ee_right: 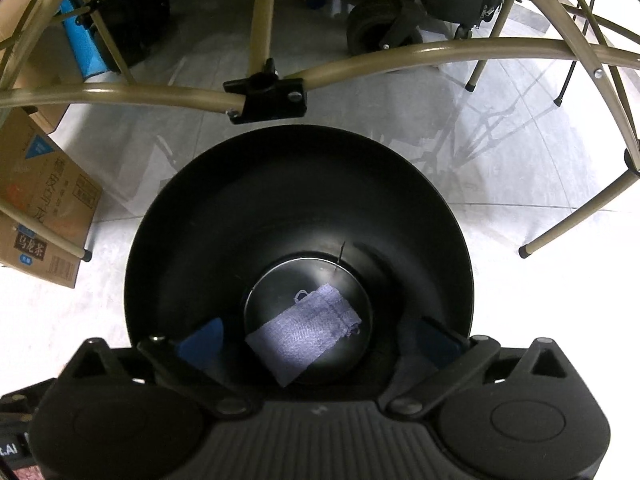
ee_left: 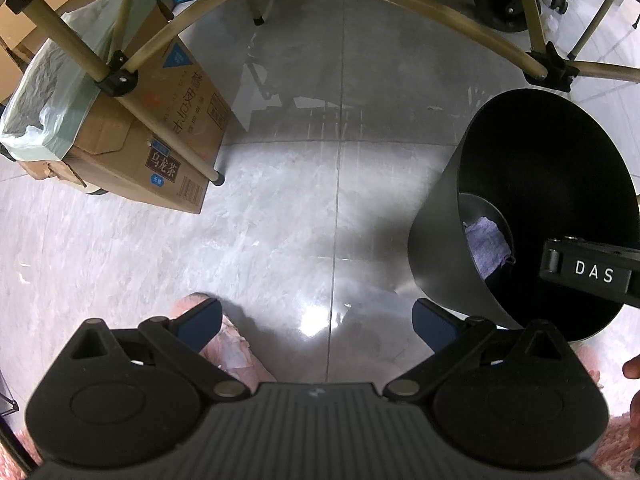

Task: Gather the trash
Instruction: 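Open the right gripper to drop the purple pouch into the bin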

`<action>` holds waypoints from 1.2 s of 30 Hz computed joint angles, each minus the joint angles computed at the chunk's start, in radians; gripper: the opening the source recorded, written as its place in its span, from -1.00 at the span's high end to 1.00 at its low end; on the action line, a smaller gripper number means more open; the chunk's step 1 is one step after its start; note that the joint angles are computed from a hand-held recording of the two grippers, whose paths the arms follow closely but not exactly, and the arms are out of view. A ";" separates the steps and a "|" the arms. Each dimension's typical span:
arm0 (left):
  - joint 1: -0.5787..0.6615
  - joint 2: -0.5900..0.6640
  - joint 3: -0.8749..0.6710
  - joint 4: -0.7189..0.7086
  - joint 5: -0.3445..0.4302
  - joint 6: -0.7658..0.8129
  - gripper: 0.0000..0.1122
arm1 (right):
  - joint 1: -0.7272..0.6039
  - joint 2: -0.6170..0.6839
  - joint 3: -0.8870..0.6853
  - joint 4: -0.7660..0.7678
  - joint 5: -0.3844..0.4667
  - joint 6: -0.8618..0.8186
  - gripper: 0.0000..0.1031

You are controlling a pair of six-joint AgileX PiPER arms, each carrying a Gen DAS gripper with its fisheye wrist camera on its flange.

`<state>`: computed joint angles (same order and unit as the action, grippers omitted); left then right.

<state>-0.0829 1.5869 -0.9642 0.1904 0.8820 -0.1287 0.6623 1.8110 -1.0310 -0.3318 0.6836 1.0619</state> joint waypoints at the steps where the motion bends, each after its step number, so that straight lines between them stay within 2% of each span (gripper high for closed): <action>1: -0.001 -0.001 0.000 0.000 0.001 0.001 -0.83 | 0.003 0.001 -0.004 0.000 0.004 0.002 -1.00; 14: -0.020 -0.016 0.008 0.001 0.000 -0.001 -0.83 | -0.001 -0.024 0.004 -0.002 0.010 -0.008 -1.00; 36: -0.103 -0.147 0.042 -0.031 -0.030 0.006 -0.83 | 0.040 -0.343 0.170 -0.103 0.068 0.100 -1.00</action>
